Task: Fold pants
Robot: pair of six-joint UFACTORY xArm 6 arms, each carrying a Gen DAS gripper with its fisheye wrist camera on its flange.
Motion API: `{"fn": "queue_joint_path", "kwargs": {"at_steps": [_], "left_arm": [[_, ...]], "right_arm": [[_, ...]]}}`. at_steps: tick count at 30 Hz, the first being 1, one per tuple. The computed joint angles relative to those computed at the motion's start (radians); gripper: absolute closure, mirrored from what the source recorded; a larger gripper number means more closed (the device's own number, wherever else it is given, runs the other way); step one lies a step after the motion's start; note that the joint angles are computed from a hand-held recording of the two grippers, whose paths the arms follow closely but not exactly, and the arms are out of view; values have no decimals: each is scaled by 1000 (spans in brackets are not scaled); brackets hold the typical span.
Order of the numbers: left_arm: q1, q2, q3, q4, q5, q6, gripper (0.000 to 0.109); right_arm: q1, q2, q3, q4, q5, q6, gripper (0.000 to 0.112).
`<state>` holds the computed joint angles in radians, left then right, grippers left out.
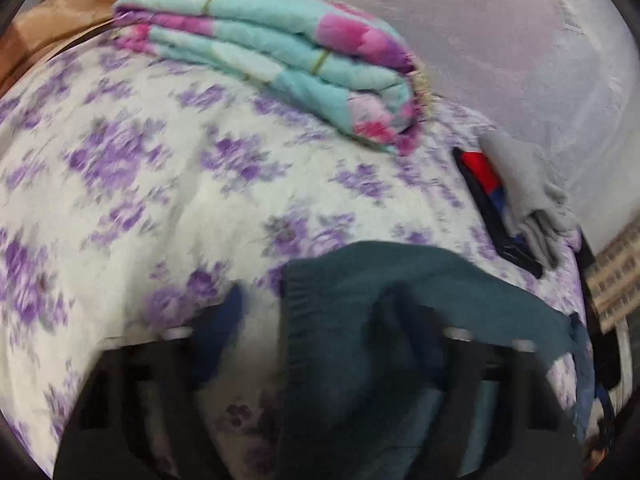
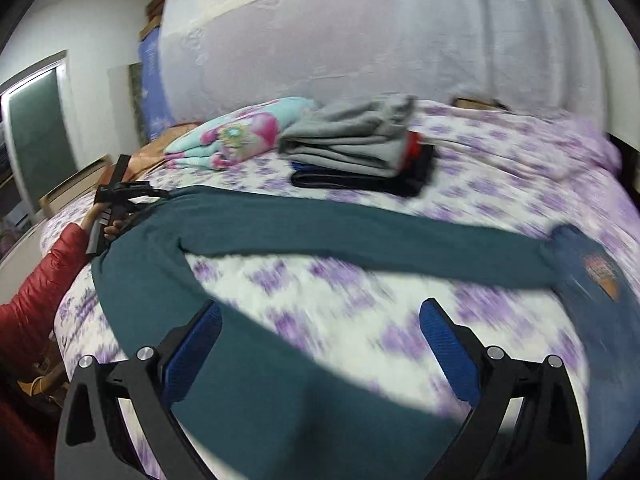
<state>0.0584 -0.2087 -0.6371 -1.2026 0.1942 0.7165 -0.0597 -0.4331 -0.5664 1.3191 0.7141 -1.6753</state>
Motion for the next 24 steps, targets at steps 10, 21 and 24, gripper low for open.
{"fn": "queue_joint_path", "kwargs": {"at_steps": [10,21,24], "left_arm": [[-10,-8,-30,-245,14,271,88],[8,17,-42,-261,43,276,88],[13,21,-44,-270,52,286,88]], "right_arm": [[277,500,-516,-210,-129,167,32],[335,875,-885,-552,-110,314,54],[327,894,-898,-506,-93,298,68]]}}
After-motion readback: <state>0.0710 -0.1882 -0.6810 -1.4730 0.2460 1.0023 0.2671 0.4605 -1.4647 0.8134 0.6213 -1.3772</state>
